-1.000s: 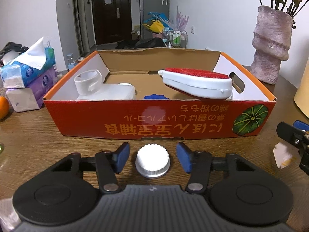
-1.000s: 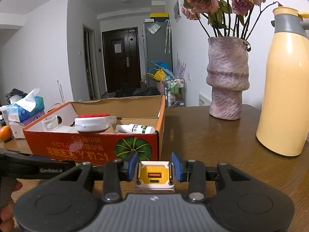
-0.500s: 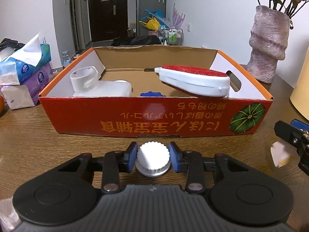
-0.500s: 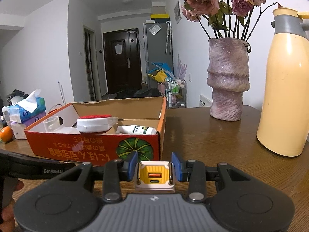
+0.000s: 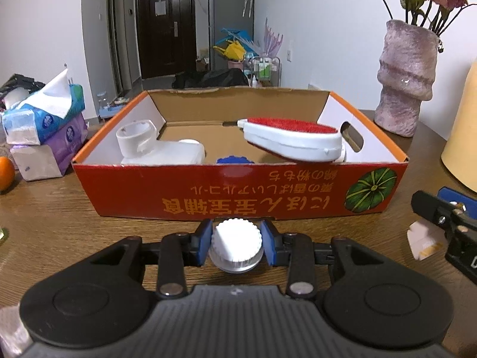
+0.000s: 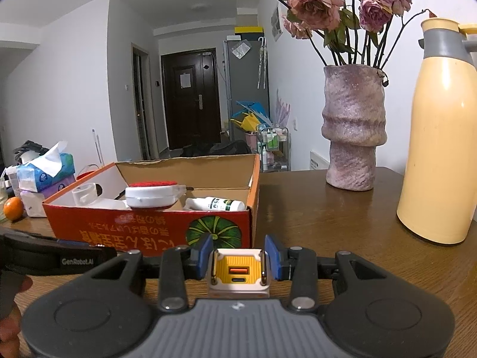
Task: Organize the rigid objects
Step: 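Grasp the white ribbed bottle cap with the left tool while the right tool holds the cube, then carry the white cap and cube charger over the cardboard box with both tools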
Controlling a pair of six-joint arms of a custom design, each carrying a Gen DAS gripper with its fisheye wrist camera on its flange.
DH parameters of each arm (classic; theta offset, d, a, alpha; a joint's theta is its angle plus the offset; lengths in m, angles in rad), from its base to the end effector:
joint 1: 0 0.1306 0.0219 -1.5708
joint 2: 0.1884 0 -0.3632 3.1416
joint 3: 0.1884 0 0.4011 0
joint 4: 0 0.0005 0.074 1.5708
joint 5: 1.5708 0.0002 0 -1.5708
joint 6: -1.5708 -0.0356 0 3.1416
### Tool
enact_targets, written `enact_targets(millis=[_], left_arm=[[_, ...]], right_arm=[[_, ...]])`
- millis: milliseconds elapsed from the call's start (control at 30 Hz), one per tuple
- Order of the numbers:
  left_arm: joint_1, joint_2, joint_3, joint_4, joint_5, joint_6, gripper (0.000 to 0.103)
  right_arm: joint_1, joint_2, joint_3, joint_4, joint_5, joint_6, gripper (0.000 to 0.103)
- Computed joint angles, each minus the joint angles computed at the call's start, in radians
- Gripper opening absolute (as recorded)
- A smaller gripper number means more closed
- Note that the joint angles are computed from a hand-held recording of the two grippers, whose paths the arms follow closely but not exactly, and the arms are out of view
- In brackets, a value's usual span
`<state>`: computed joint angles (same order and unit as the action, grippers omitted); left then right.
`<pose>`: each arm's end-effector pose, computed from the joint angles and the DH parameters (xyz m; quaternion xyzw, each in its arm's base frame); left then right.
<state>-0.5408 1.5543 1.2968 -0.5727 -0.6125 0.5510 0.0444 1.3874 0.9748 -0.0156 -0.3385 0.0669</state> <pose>0.4744 -0.2616 0.3101 -0.1136 0.8883 0.0610 0.4408 0.4880 0.0330 0.2881 -0.1371 0.8228 0.1357 0.5346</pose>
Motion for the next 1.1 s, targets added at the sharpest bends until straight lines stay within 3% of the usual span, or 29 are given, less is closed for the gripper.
enact_targets(millis=[1100], left_arm=[[-0.006,-0.173,-0.104,0.087,-0.096,0.009,0.037]], right_arm=[[0.103,-0.113,-0.089,0.069,0.025,-0.105,0.038]])
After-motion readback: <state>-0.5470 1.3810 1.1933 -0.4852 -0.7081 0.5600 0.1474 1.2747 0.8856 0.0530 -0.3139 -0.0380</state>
